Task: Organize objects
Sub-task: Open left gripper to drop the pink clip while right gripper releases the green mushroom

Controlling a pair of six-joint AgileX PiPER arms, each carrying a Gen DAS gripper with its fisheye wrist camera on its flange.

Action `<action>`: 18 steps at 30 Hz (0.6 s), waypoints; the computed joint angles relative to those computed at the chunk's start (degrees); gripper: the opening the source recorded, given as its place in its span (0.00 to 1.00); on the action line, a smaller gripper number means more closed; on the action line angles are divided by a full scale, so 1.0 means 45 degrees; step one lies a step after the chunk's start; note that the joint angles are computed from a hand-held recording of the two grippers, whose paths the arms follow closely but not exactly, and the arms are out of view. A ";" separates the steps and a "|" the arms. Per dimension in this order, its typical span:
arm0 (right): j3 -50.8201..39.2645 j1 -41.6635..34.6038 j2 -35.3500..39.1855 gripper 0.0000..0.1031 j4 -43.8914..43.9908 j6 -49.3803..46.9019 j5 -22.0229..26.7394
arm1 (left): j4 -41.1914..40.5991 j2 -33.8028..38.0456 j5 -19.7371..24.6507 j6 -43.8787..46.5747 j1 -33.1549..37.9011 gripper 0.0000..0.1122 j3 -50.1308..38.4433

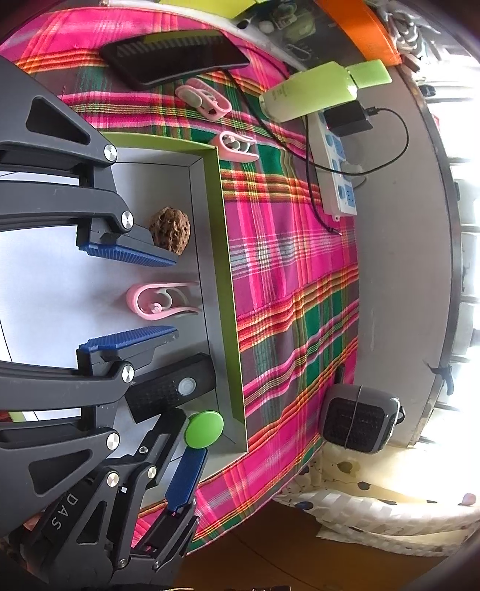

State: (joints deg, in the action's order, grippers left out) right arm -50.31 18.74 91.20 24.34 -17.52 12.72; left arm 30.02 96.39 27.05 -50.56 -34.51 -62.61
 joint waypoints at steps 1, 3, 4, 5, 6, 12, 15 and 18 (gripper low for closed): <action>0.0057 0.0001 -0.0061 0.42 0.0139 -0.0132 -0.0032 | -0.0009 -0.0061 0.0011 -0.0019 -0.0014 0.28 0.0019; 0.0165 0.0042 -0.0190 0.47 0.0123 -0.0094 -0.0114 | 0.0146 -0.0165 0.0090 -0.0211 -0.0071 0.30 0.0071; 0.0208 0.0073 -0.0260 0.47 -0.0031 0.0073 -0.0140 | 0.0358 -0.0232 0.0197 -0.0450 -0.0141 0.32 0.0106; 0.0261 0.0098 -0.0343 0.47 -0.0028 0.0073 -0.0165 | 0.0434 -0.0319 0.0185 -0.0538 -0.0173 0.33 0.0186; 0.0321 0.0125 -0.0431 0.47 -0.0008 0.0046 -0.0190 | 0.0444 -0.0409 0.0170 -0.0583 -0.0200 0.33 0.0260; 0.0692 0.0372 -0.0929 0.47 -0.1294 0.1489 -0.0320 | 0.1259 -0.0919 0.0582 -0.1608 -0.0644 0.34 0.0595; 0.1003 0.0500 -0.1309 0.47 -0.1878 0.2154 -0.0393 | 0.1788 -0.1268 0.0785 -0.2287 -0.0923 0.34 0.0861; 0.1334 0.0596 -0.1759 0.47 -0.2090 0.2481 -0.0523 | 0.2114 -0.1612 0.0908 -0.2809 -0.1146 0.34 0.1158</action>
